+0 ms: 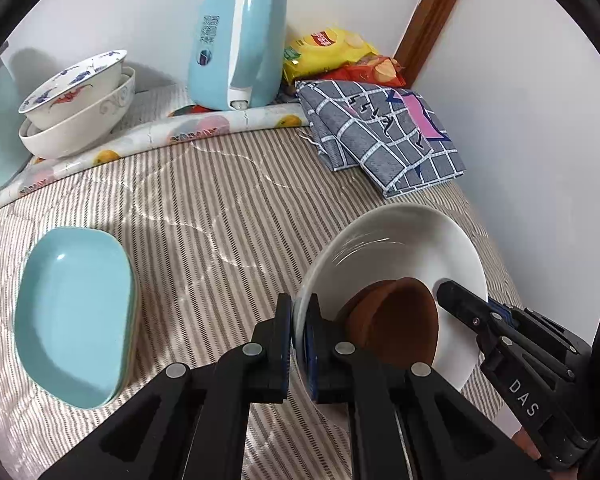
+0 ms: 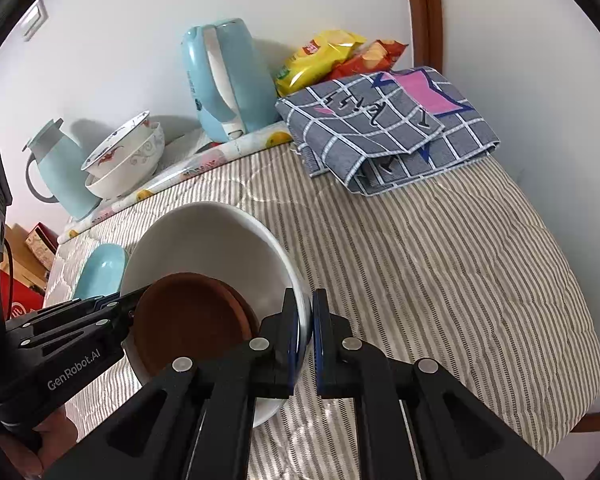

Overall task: Organize plates and bowls
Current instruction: 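Lift and carry the white bowl with both grippers toward the blue plate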

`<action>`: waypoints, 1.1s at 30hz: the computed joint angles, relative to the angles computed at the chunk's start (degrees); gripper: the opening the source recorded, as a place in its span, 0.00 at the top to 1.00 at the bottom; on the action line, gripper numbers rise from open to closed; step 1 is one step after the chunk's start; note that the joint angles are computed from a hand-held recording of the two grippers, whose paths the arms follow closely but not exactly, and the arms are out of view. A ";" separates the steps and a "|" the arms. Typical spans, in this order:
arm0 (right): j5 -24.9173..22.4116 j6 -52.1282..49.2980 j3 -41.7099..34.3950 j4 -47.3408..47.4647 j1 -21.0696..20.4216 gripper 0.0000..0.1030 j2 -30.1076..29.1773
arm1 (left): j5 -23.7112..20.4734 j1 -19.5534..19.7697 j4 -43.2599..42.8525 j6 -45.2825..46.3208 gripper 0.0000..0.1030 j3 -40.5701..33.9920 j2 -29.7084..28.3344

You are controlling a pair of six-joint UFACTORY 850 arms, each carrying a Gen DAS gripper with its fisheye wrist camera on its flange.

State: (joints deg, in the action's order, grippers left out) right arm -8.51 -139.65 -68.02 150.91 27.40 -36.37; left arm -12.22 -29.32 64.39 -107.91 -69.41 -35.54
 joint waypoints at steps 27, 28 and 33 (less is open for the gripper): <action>0.73 -3.43 -2.84 4.25 4.23 0.93 -0.11 | -0.62 2.83 11.00 -10.66 0.94 7.18 6.55; 1.00 -4.97 -3.01 5.78 4.48 0.93 -0.14 | -0.63 2.90 11.57 -11.21 0.94 7.39 6.66; 1.89 -9.75 -3.79 10.32 5.51 0.94 -0.43 | -0.14 3.65 15.87 -15.70 0.94 9.14 7.78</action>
